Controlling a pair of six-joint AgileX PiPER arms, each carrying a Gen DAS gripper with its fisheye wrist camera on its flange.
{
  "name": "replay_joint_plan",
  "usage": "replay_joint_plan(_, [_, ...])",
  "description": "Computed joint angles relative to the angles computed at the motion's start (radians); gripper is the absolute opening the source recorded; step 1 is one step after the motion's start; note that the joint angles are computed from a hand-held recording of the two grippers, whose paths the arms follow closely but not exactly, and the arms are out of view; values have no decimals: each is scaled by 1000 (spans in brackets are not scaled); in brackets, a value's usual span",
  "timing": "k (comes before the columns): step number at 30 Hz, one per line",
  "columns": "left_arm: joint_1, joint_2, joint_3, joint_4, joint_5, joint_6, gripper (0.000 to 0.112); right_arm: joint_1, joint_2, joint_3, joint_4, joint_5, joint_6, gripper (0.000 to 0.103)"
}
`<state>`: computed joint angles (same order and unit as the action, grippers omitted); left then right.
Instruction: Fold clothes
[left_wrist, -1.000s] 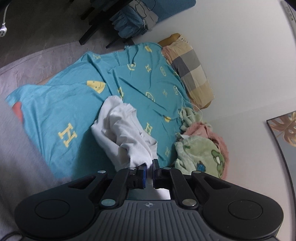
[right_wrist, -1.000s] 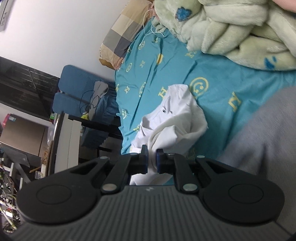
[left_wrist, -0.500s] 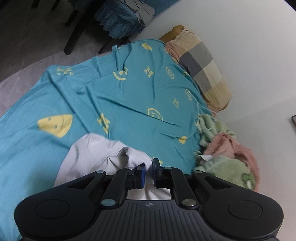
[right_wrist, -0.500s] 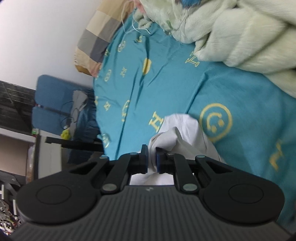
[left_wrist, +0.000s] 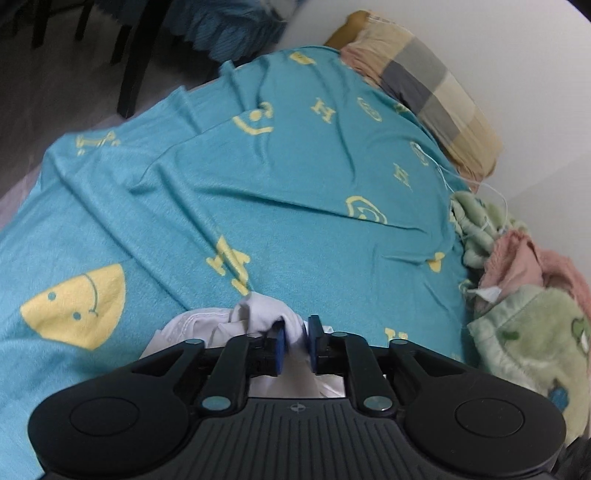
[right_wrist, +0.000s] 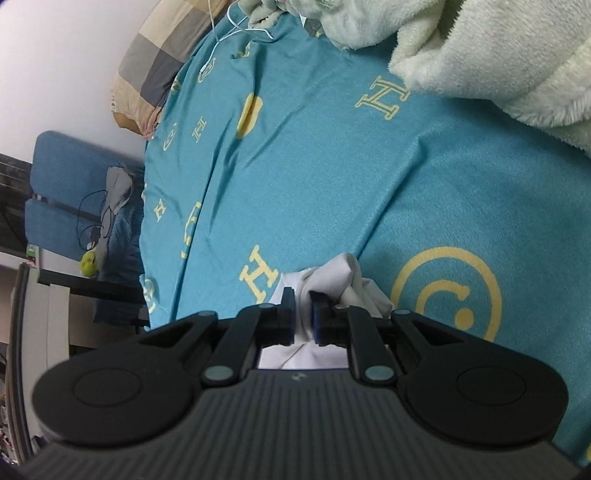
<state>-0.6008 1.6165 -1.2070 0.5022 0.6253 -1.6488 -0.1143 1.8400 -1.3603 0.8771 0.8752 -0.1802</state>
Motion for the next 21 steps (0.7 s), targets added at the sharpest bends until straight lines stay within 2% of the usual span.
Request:
replay_joint_plan(3, [-41, 6, -34, 62, 56, 8, 36, -5, -26, 22, 16, -3, -42, 15])
replay_joint_plan(4, [-64, 9, -51, 90, 85, 6, 53, -7, -35, 29, 21, -4, -57, 17])
replay_joint_plan(5, [-87, 12, -68, 119, 115, 7, 63, -4, -50, 38, 26, -10, -86, 20])
replay_joint_plan(6, [-113, 19, -88, 153, 154, 14, 66, -1, -64, 46, 33, -17, -118, 32])
replay_joint_plan(7, [-143, 31, -116, 183, 199, 32, 71, 2, -87, 68, 66, -33, -171, 48])
replay_joint_plan(9, [-192, 53, -164, 228, 273, 75, 80, 9, -131, 106, 134, -61, -281, 70])
replay_joint_plan(10, [-212, 59, -176, 246, 292, 88, 81, 16, -153, 125, 163, -79, -335, 74])
replay_joint_plan(12, [-232, 69, -193, 249, 312, 117, 81, 41, -191, 150, 177, -127, -421, 73])
replay_joint_plan(16, [-240, 108, -222, 224, 348, 198, 81, 108, -206, 158, 93, -210, -512, 73])
replay_joint_plan(21, [-222, 127, -197, 162, 320, 267, 81, 194, -126, 110, -172, -272, -357, 73])
